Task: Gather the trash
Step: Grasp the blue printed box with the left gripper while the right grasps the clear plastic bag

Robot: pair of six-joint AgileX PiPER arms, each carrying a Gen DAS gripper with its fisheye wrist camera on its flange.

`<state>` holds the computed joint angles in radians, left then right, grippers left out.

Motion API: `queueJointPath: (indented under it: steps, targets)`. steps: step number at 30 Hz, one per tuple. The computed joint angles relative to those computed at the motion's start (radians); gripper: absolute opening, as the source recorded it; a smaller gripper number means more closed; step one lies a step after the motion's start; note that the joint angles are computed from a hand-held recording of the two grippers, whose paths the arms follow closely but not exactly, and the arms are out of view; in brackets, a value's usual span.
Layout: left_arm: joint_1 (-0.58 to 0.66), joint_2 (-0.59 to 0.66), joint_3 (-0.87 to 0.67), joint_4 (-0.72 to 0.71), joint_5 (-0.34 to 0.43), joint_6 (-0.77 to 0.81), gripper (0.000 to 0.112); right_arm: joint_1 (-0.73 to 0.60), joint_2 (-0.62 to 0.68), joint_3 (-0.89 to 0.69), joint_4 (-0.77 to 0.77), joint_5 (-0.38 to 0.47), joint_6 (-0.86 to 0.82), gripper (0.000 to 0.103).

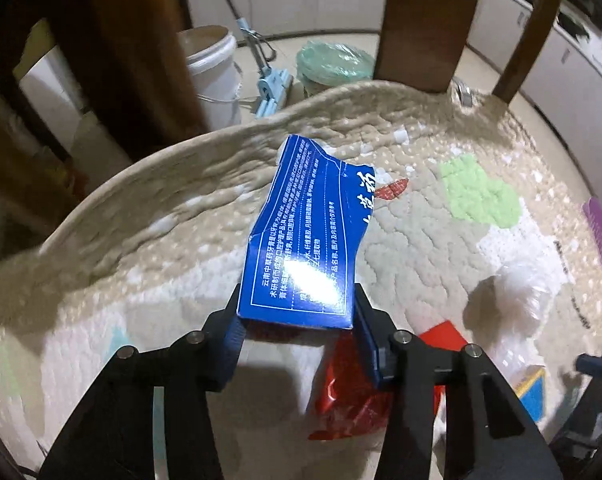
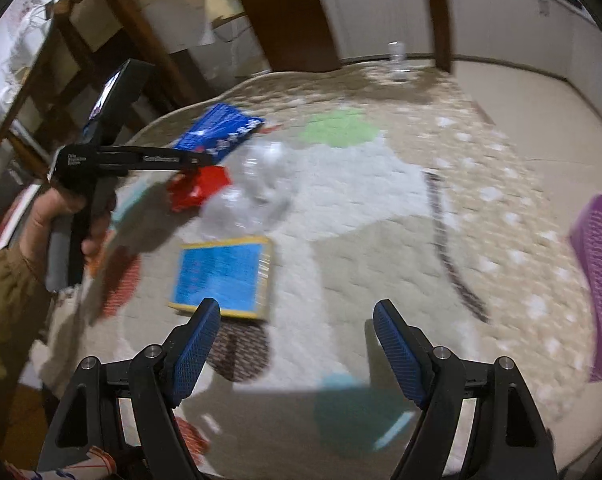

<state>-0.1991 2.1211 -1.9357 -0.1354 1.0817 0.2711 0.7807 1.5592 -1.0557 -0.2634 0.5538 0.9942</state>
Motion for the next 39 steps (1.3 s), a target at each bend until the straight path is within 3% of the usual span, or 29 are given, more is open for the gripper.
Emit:
queueJointPath:
  steps: [4,10,15,17,21,28,34,35,36,38,39]
  targets:
    - [0.034,-0.128,0.139,-0.015,-0.073,0.006,0.047,-0.024,0.058,-0.067,0.093,-0.023,-0.125,0.083]
    - [0.104,-0.319,0.361,-0.049,-0.149,0.037,0.048,-0.085,0.180,-0.209,0.150,-0.007,-0.185,0.083]
    - [0.104,-0.449,0.530,0.010,-0.214,0.009,0.048,-0.118,0.298,-0.342,0.168,0.042,-0.197,0.081]
    - [0.090,-0.483,0.585,0.023,-0.244,-0.010,0.048,-0.113,0.340,-0.396,0.150,0.069,-0.186,0.072]
    - [0.093,-0.529,0.626,-0.002,-0.237,0.001,0.048,-0.108,0.367,-0.437,0.147,0.078,-0.187,0.041]
    - [0.036,-0.607,0.689,0.050,-0.260,-0.040,0.048,-0.104,0.260,-0.340,0.175,0.008,-0.201,0.012]
    - [0.012,-0.655,0.721,0.049,-0.257,-0.065,0.048,-0.091,0.200,-0.286,0.140,0.001,-0.177,0.013]
    - [0.010,-0.664,0.726,0.049,-0.257,-0.069,0.048,-0.094,0.203,-0.283,0.154,0.000,-0.185,0.027]
    - [0.009,-0.673,0.734,0.047,-0.257,-0.069,0.048,-0.099,0.201,-0.277,0.170,-0.003,-0.194,0.053]
    - [0.005,-0.688,0.749,0.049,-0.257,-0.075,0.048,-0.097,0.198,-0.258,0.135,-0.027,-0.148,0.077]
    - [0.002,-0.693,0.754,0.054,-0.257,-0.081,0.048,-0.093,0.203,-0.264,0.104,-0.020,-0.118,0.077]
